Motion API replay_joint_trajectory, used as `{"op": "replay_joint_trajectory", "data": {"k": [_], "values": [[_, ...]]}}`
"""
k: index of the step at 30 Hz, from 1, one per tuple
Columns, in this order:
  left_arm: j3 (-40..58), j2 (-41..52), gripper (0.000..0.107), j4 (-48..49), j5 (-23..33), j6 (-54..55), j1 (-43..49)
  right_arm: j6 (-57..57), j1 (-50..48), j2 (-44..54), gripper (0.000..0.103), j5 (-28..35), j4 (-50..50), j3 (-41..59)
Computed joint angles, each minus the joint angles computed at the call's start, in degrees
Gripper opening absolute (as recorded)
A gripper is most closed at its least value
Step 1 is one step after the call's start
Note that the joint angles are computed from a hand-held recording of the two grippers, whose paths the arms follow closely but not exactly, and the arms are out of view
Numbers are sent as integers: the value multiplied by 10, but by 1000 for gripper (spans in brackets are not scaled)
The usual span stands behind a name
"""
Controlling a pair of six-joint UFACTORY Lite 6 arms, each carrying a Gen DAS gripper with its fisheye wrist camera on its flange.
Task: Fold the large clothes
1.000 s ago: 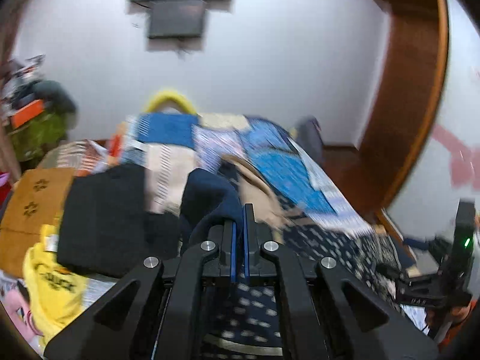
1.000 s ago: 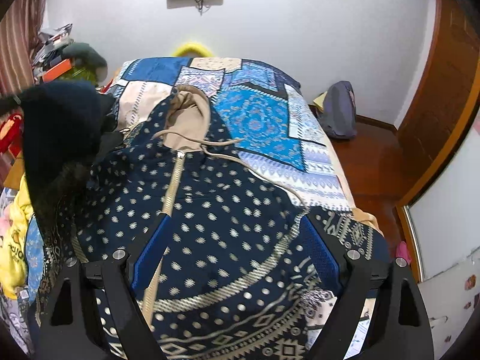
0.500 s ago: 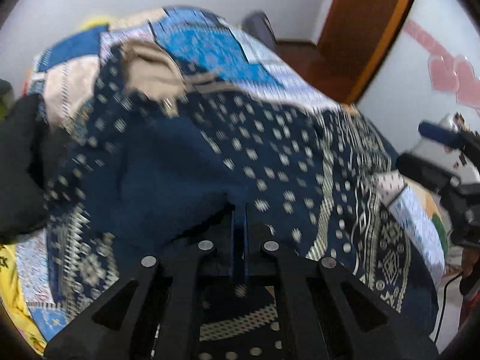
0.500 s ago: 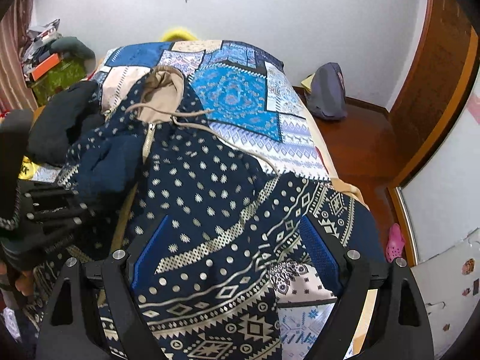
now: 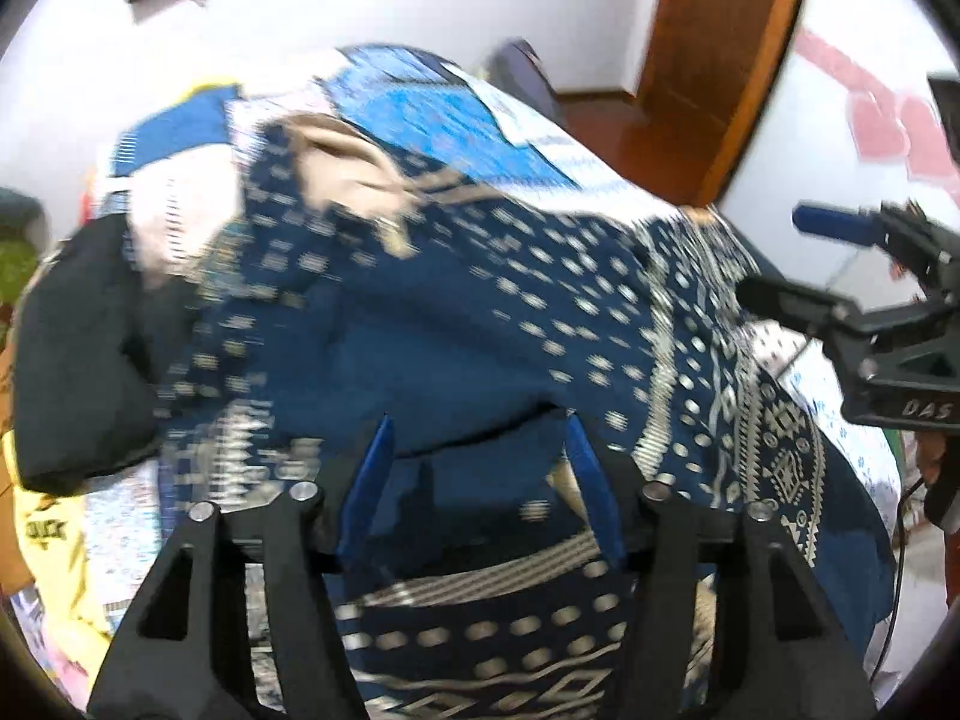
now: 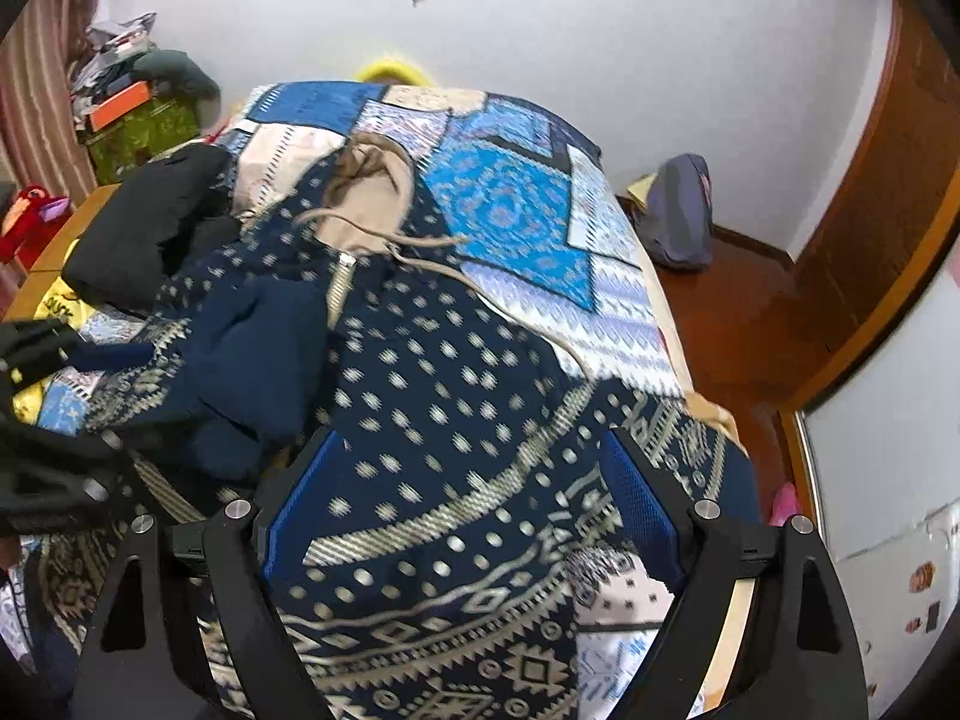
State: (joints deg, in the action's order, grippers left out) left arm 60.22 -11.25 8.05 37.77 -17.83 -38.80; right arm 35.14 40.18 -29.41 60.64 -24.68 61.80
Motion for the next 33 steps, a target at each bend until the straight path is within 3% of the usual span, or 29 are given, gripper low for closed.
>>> {"op": "replay_joint_trajectory", "data": {"k": [6, 15, 21, 26, 33], "values": [[-24, -94, 69, -15, 24, 72, 143, 38, 79, 100, 85, -4, -33, 80], [-93, -148, 69, -172, 21, 353, 439, 18, 163, 311, 84, -23, -19, 232], [-146, -150, 69, -258, 17, 490, 554, -23, 172, 454, 83, -20, 8, 331], [-177, -133, 69, -298, 4, 545, 588, -31, 174, 539, 82, -5, 3, 387], [-216, -115, 69, -323, -17, 573, 585, -67, 147, 592, 51, -11, 36, 420]]}}
